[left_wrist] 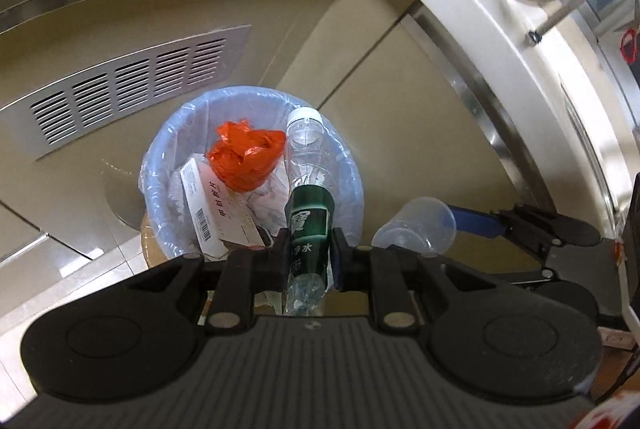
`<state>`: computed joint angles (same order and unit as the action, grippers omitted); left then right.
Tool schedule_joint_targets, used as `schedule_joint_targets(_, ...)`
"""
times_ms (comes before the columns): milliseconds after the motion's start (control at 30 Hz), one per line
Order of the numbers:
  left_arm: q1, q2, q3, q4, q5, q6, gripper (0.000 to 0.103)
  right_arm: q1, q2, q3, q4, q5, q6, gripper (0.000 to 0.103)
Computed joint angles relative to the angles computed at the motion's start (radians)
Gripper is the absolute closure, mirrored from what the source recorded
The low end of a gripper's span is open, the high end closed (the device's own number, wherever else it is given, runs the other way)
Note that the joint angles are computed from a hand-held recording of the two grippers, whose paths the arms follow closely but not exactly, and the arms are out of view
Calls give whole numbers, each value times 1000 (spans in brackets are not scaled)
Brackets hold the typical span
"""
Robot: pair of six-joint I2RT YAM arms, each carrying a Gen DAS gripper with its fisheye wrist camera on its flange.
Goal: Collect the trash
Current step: 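Lower the bottle and cup into the bin and open both tools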
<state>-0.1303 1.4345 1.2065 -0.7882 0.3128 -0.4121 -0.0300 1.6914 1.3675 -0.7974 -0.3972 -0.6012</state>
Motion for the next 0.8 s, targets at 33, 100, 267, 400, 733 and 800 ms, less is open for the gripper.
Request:
schedule_joint_targets(33,-6,13,12,-5,-5,8,86,1,4,2,0,5,-1,35)
schedule_joint_targets(100,-10,41,30,-16,-13,30,86,-1,11,6,-1,8,-4,35)
schedule_joint_targets(267,-31,113,95,-61,-60,99,86,9,48,33,-10,21,-3,35)
schedule_joint_targets(400,-33,154,126,-90,-90,156,86,22,102,87,-57,39,-34,35)
schedule_joint_targets(733,1,203,163,-103,-133,240,86,80,181,149,-71,86,-33,35)
schedule_joint_targets(800,8,215,176,-108,-133,250,86,88,190,161,-73,92,-29,35)
